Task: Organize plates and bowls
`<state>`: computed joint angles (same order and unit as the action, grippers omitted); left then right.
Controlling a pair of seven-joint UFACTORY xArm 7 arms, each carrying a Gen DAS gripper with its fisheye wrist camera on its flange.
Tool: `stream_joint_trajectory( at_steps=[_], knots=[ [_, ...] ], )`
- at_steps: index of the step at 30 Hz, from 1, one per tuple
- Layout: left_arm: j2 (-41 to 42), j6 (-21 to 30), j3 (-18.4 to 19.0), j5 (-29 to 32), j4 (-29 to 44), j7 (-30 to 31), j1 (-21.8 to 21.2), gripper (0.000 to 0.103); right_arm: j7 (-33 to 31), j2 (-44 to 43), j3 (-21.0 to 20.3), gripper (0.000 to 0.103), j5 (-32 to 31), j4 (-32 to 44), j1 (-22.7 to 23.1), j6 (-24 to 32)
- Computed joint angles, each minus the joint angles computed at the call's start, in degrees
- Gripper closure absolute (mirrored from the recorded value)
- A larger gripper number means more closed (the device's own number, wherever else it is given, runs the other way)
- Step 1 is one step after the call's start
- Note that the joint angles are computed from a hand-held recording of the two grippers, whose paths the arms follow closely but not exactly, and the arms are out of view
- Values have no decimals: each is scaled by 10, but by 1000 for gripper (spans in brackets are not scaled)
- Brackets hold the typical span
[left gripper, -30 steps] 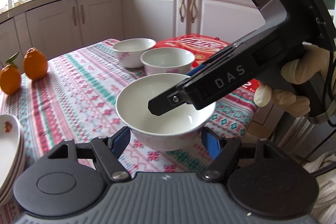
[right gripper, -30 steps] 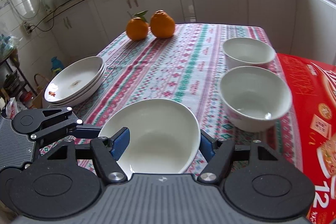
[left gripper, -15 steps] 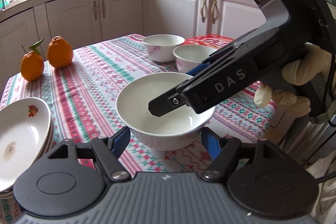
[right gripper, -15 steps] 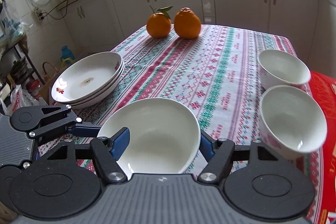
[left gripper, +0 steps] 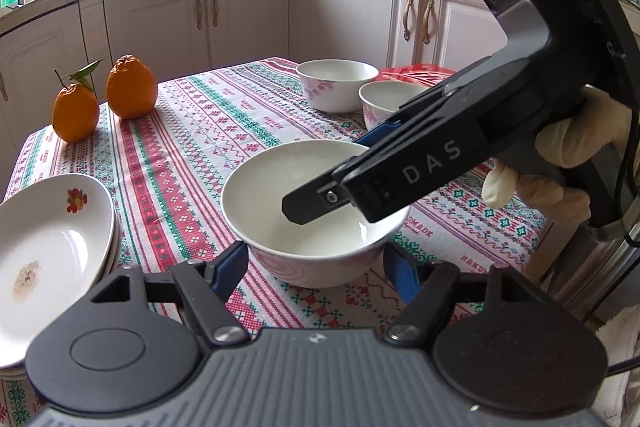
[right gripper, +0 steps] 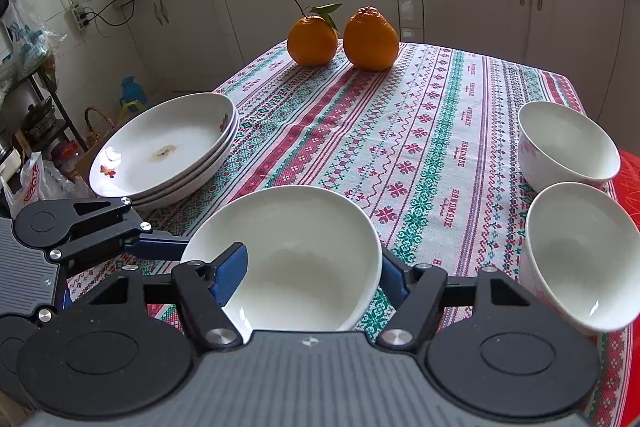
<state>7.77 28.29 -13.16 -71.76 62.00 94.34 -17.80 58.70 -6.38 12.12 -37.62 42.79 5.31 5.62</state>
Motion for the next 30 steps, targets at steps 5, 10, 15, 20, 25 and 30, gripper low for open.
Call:
stream_joint_trajectory(
  at_steps=[5, 10, 15, 20, 25, 30],
  knots=[
    [3, -2, -1, 1, 3, 0, 0, 29, 3, 1, -1, 28, -5, 0, -2, -2],
    [3, 2, -1, 14, 2, -12, 0, 21, 17, 0, 3, 10, -15, -4, -9, -16],
    [-4, -1, -1, 5, -4, -6, 0, 15, 126, -15, 33, 0, -138, 4, -43, -1],
    [-23, -2, 3, -9, -17, 1, -1, 13, 189, -42, 40, 0, -188, -6, -50, 14],
    [-45, 5, 12, -23, -25, 13, -5, 6, 229, -88, 56, 0, -215, -30, -59, 40],
    [-62, 0, 15, -47, -28, 36, -16, 5, 232, -147, 70, 0, -205, -64, -72, 56]
  ],
)
